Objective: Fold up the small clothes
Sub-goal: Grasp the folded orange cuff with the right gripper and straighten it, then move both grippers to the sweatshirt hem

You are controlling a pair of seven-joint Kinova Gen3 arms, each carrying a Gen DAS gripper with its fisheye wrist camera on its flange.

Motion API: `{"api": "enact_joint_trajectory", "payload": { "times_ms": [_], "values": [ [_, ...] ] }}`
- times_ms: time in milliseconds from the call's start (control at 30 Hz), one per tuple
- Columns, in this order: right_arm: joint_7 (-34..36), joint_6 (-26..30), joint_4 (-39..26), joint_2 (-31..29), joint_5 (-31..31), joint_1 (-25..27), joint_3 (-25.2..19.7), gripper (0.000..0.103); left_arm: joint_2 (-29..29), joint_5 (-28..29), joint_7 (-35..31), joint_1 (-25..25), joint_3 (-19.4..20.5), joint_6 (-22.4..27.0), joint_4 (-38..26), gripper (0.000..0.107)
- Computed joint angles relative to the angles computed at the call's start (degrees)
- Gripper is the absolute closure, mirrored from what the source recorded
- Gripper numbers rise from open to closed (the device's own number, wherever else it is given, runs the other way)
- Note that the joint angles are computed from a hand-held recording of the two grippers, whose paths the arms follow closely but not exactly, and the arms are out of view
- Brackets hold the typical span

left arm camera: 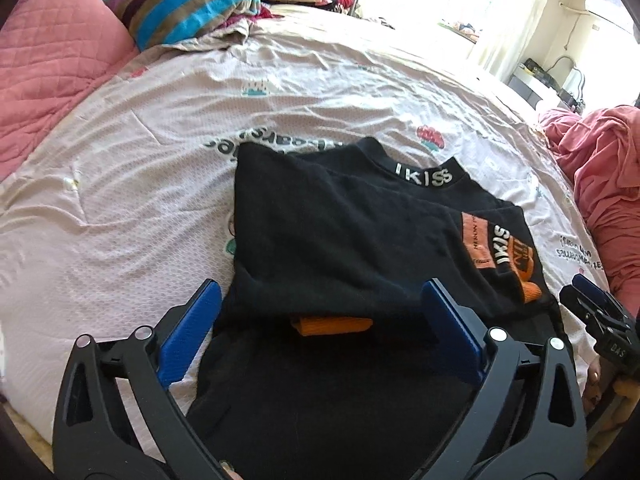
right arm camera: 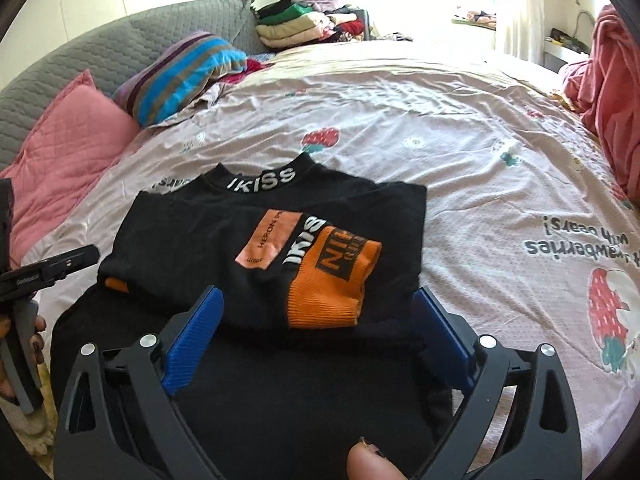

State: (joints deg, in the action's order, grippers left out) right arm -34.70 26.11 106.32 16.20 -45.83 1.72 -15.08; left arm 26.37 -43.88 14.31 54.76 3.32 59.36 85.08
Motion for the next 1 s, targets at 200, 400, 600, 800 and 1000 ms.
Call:
{"api": "enact_joint_trajectory", "payload": {
  "times_ms": [200, 400, 600, 800, 1000],
  "values": [
    [2.95, 0.59, 1.06, -1.55, -3.36, 1.95, -0.14, 0.008, -0.82, -1.52, 0.66, 2.05, 0.46, 4.1, -0.93, 0.014],
    [8.34, 1.72, 2.87, -3.85, -8.24, 2.77, 1.49, 0.008, -2.07, -2.78, 2.78, 3.69, 1.59, 7.81, -1.16, 0.014],
    [14.39, 3.82, 4.99, -6.33, -13.33, 2.62, 4.52, 0.008, -2.93, -3.84, 4.36, 5.22, 3.26, 11.42, -1.11, 0.014],
    [17.99, 5.24, 7.02, -8.75, -15.38, 1.21, 7.62, 0.008, -4.42, -4.5, 8.32, 7.21, 5.01, 13.49, 1.43, 0.014],
    [19.81, 5.57, 8.97, -10.8, -16.33, -0.4, 9.93, 0.008, -5.38, -3.38, 12.99, 8.86, 7.03, 15.49, 4.59, 0.014]
  ]
}}
